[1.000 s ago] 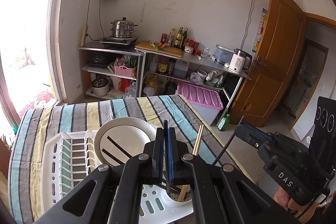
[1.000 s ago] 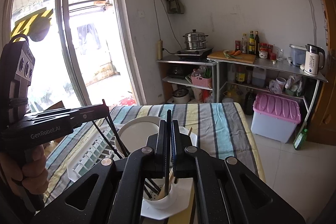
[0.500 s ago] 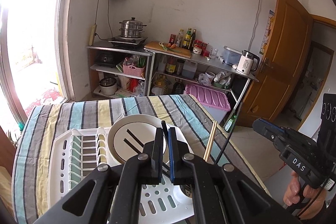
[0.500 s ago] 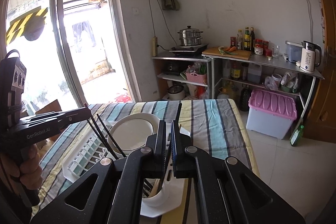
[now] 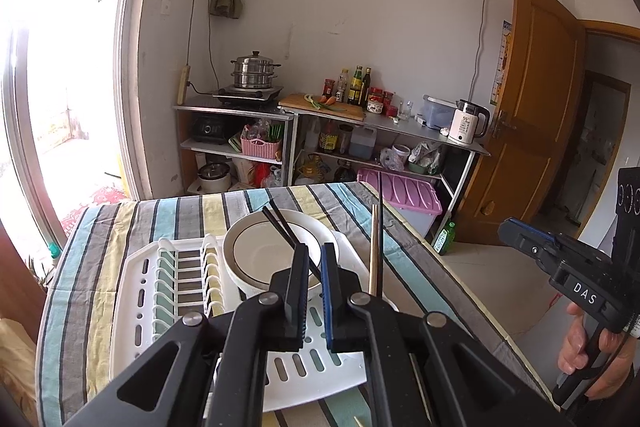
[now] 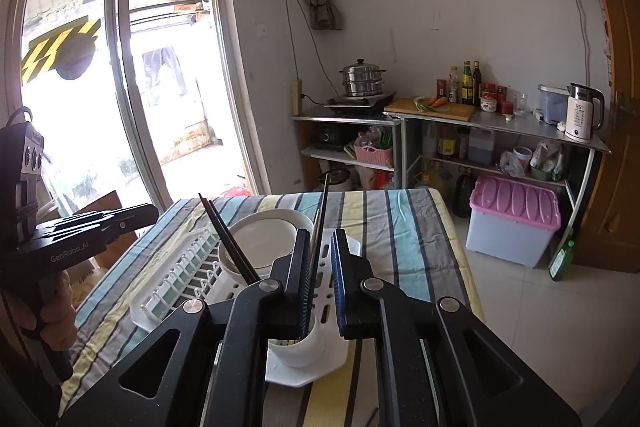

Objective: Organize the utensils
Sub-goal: 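Move both tools down toward the remaining chopsticks on the cloth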

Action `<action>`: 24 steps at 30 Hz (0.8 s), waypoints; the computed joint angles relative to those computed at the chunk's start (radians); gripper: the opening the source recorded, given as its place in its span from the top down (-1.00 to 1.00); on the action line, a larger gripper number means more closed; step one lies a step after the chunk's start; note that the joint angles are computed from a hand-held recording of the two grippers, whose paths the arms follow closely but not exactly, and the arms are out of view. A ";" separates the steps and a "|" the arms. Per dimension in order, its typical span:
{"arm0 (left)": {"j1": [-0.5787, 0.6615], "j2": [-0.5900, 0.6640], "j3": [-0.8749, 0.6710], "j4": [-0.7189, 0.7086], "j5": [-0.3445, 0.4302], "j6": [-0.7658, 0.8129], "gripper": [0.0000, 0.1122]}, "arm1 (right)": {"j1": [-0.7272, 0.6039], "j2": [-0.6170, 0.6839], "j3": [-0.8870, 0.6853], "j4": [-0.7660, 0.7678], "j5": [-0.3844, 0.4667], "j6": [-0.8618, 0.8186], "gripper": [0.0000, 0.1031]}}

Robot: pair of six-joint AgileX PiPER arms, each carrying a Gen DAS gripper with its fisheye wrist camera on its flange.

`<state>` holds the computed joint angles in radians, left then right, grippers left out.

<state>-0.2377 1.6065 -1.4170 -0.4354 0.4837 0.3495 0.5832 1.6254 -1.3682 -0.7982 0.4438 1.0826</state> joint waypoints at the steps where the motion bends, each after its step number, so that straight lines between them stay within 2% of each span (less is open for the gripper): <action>1: -0.003 -0.029 0.045 -0.002 -0.021 0.011 0.91 | 0.012 -0.018 0.029 -0.030 0.000 0.035 0.79; 9: -0.032 -0.230 0.385 -0.054 -0.124 0.111 0.86 | 0.123 -0.138 0.263 -0.230 0.033 0.320 0.79; 14: -0.066 -0.312 0.552 -0.008 -0.176 0.069 0.86 | 0.202 -0.195 0.387 -0.311 0.083 0.468 0.79; 20: -0.082 -0.389 0.722 -0.001 -0.224 0.053 0.85 | 0.284 -0.247 0.500 -0.356 0.142 0.587 0.79; 24: -0.082 -0.405 0.790 -0.046 -0.239 0.090 0.84 | 0.300 -0.268 0.557 -0.347 0.148 0.631 0.79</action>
<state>-0.3199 1.2018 -0.6274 -0.4818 0.2443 0.4400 0.8835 1.3572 -0.8111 -1.1447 0.5915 1.7134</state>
